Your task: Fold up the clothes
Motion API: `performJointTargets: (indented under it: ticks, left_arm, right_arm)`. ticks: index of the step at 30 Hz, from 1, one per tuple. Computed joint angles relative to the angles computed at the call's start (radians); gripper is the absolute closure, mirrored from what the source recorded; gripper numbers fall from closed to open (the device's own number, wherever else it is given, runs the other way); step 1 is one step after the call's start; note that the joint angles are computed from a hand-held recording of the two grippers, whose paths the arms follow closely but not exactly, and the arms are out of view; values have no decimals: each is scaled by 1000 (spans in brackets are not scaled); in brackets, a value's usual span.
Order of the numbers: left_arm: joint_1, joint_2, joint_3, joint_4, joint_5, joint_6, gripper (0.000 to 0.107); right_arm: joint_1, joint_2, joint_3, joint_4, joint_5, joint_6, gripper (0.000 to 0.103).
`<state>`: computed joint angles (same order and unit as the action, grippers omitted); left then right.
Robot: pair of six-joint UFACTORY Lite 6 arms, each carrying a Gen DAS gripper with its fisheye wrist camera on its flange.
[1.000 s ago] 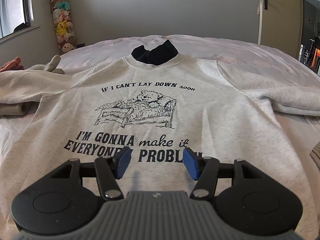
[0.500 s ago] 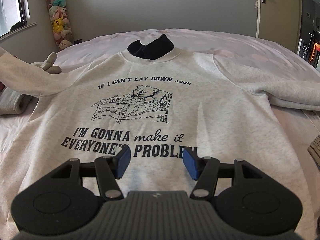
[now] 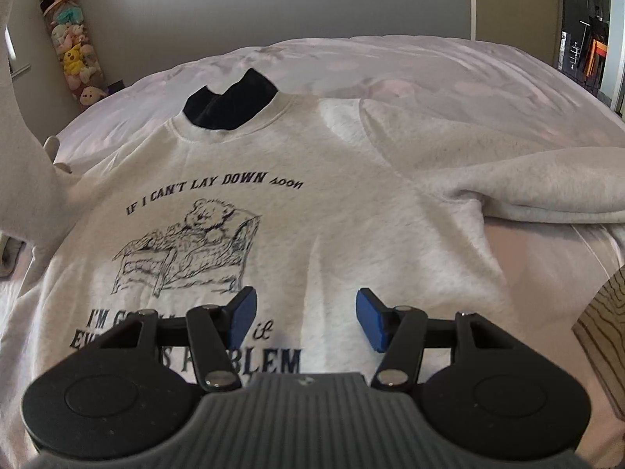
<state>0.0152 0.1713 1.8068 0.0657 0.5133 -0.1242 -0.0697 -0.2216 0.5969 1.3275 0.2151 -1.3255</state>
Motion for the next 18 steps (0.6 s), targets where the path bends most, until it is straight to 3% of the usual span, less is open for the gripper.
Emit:
performJointTargets:
  ticks: [3, 6, 13, 18]
  left_arm:
    - [-143, 98, 14, 135, -26, -129, 99]
    - [-251, 209, 49, 218, -44, -229, 99]
    - [-400, 510, 194, 207, -89, -356, 100]
    - [-440, 664, 232, 38, -132, -252, 100]
  right_arm:
    - [-70, 77, 43, 117, 49, -157, 67]
    - [-135, 130, 71, 150, 110, -195, 73]
    - [-234, 208, 124, 191, 228, -224, 73]
    - [-275, 251, 156, 207, 264, -217, 73]
